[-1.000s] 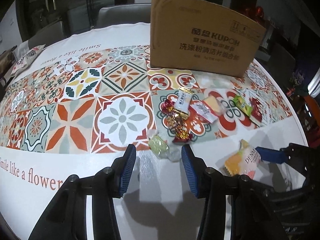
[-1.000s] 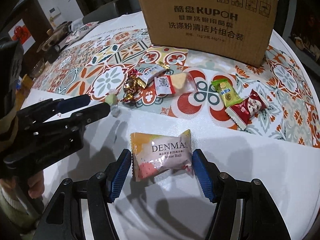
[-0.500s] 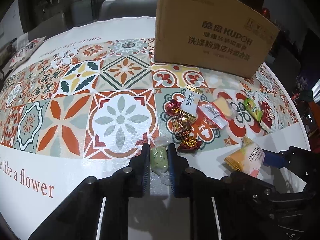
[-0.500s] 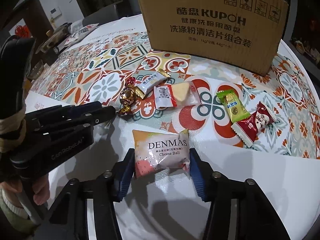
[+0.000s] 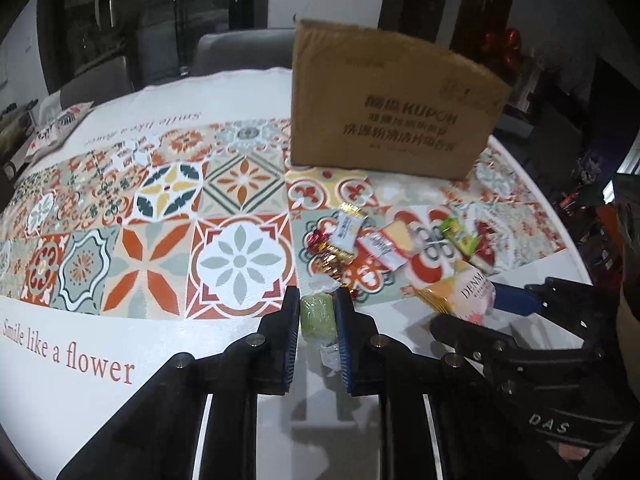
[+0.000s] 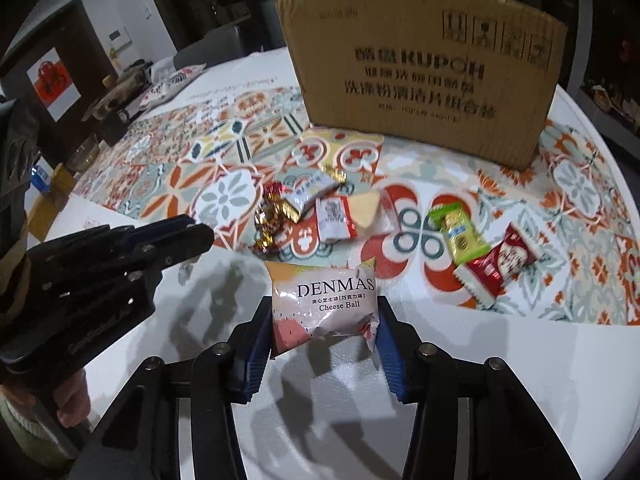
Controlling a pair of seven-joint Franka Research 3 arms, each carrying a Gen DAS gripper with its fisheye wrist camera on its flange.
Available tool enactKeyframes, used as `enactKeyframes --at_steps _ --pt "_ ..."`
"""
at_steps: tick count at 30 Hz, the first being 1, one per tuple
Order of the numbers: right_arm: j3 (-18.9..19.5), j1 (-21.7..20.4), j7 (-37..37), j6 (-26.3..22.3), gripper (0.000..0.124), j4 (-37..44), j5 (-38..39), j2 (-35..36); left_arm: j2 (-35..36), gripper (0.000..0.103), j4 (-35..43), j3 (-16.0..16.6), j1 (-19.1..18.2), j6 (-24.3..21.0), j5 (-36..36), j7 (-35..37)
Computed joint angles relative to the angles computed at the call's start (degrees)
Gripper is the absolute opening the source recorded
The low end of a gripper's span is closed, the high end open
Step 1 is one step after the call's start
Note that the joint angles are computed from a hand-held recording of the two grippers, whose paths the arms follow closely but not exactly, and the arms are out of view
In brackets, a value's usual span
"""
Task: Organize snacks
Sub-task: 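Carry both snacks into the box and open both tools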
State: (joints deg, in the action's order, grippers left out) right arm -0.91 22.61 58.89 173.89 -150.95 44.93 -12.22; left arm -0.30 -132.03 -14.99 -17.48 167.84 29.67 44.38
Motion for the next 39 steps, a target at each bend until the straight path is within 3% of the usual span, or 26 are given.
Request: enactKeyframes --at_steps 8,20,39 --pt "-1.83 1.44 -1.36 2.54 0.049 -1.63 0.35 -5.30 -2.89 0.019 0.61 -0.96 0.28 0.67 4.54 -2.72" --pt "-3.22 0.00 3.63 6.92 0.049 -0.45 -8.94 -7.98 -1.02 0.019 8.22 -1.17 0.64 -0.50 11.55 -5.70" --pt "-3.31 -6.12 5.26 4.90 0.049 12.86 -17.77 -2.70 9.35 0.019 27.62 1.26 -1.86 -4.21 4.65 8.28"
